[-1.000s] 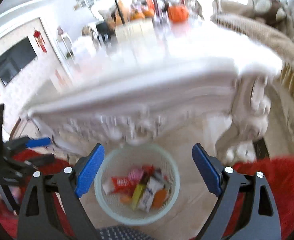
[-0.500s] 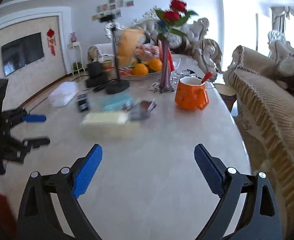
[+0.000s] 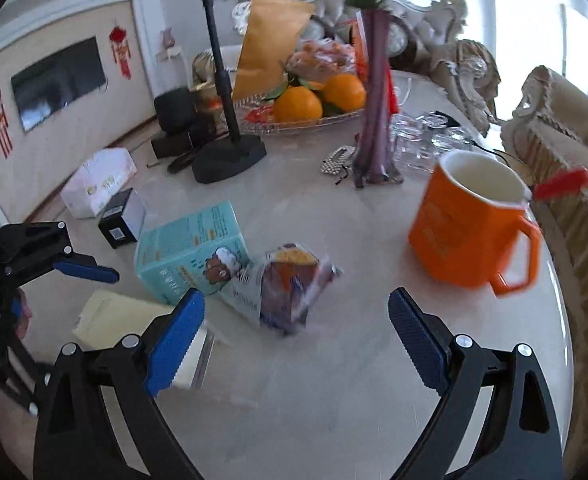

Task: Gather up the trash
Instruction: 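Move the left gripper to the cream-coloured box and grasp it, then carry the cream box over the wastebasket and open the left gripper while the right drops the snack bag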

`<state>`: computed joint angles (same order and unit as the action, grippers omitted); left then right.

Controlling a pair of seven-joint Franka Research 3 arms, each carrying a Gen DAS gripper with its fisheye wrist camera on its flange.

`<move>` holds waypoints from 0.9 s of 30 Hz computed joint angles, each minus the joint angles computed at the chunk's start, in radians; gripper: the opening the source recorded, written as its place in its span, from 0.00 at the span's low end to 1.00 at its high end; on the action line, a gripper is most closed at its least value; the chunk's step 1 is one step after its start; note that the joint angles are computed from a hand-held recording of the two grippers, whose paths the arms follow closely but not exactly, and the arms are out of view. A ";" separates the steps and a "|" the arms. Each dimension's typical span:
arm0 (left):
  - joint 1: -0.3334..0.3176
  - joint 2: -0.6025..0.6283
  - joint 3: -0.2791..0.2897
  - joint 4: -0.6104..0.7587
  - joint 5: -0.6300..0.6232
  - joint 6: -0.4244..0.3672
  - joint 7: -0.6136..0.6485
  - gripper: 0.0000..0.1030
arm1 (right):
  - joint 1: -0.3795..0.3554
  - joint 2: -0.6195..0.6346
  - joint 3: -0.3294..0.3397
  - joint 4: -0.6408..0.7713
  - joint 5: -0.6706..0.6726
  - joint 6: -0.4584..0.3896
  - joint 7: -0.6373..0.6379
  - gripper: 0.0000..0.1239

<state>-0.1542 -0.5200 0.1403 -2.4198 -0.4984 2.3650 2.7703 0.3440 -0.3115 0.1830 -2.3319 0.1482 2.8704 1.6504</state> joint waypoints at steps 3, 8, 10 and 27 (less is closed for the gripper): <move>0.003 0.021 -0.012 0.012 0.006 -0.029 -0.030 0.73 | -0.051 0.043 0.045 0.048 -0.096 -0.043 0.059 0.72; 0.031 0.053 -0.065 0.023 0.051 -0.027 -0.168 0.73 | -0.101 0.090 0.092 0.100 -0.311 -0.095 0.220 0.72; 0.035 0.075 -0.073 0.042 0.055 -0.039 -0.231 0.73 | -0.096 0.097 0.084 0.105 -0.352 -0.092 0.270 0.72; 0.008 0.008 -0.063 -0.010 0.056 -0.053 -0.317 0.47 | 0.043 0.134 -0.017 0.154 -0.096 -0.165 0.159 0.39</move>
<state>-0.1463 -0.5119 0.0769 -2.4293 -0.4429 2.3119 2.4538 0.3872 -0.1772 0.1657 -2.1777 0.0518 2.7052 1.8096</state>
